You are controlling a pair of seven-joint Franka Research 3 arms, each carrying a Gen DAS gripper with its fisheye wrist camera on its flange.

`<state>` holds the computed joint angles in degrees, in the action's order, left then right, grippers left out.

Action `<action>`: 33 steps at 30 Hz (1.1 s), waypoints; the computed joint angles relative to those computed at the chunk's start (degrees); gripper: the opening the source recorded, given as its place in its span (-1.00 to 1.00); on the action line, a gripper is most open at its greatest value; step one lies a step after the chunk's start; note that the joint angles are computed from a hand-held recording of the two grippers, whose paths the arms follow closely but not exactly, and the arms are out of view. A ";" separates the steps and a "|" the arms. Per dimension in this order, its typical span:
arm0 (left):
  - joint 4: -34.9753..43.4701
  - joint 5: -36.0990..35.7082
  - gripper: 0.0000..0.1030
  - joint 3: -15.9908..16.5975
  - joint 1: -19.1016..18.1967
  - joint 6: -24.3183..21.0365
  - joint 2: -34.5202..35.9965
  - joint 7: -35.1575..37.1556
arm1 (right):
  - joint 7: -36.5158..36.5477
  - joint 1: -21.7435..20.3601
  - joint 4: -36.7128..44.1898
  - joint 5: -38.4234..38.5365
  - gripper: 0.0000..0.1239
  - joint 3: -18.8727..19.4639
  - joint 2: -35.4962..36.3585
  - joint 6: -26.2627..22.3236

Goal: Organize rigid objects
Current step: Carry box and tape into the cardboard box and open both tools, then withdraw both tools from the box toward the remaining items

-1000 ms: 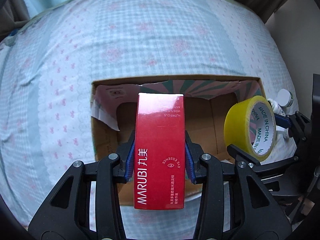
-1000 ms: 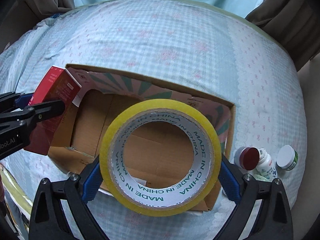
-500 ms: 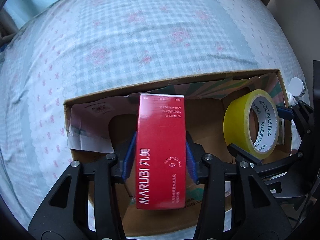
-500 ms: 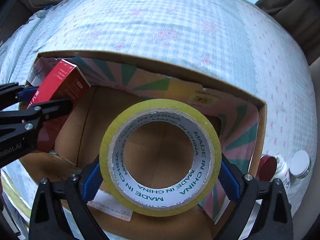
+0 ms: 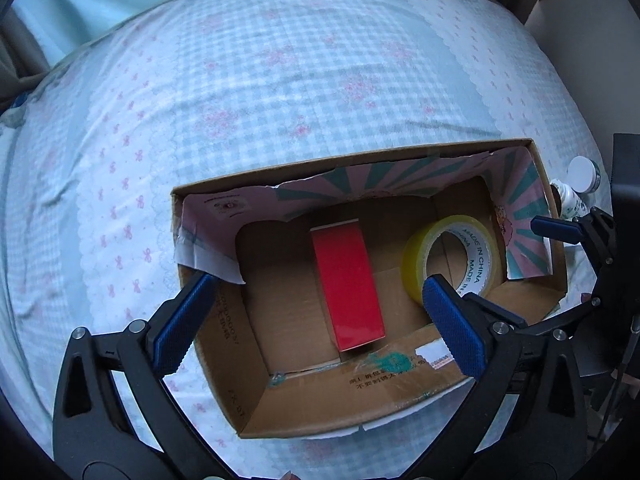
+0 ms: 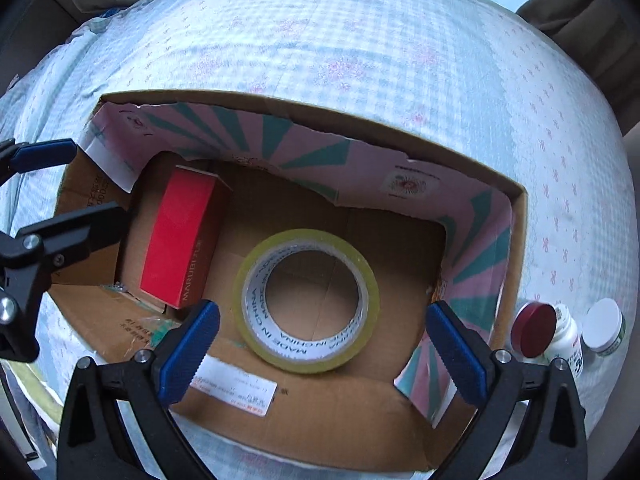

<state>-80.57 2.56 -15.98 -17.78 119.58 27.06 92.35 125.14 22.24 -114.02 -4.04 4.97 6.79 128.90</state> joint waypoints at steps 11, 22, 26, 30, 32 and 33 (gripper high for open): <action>-10.67 -2.56 0.99 -0.22 1.74 3.75 -12.59 -1.20 | 4.12 1.13 -2.04 -4.20 0.66 2.44 -8.42 -4.73; -23.30 -5.68 0.99 0.44 0.53 9.08 -30.23 -1.89 | 14.12 0.89 -3.22 -5.86 0.66 7.13 -20.96 -13.00; -24.96 -7.63 0.99 0.53 -1.33 9.46 -34.08 -1.70 | 18.59 -0.39 -6.49 -4.86 0.66 8.75 -28.41 -16.17; -24.82 -8.43 0.99 -0.19 -3.48 9.54 -35.85 -3.84 | 22.42 -2.37 -9.17 -4.71 0.66 10.50 -36.25 -20.84; -24.92 -8.26 0.99 -0.92 -4.64 10.38 -36.52 -5.80 | 23.19 -3.52 -10.71 -4.78 0.66 11.10 -40.49 -23.38; -24.84 -7.54 0.99 -1.47 -5.17 10.94 -36.66 -7.34 | 23.34 -4.13 -11.54 -4.75 0.66 11.33 -42.53 -24.53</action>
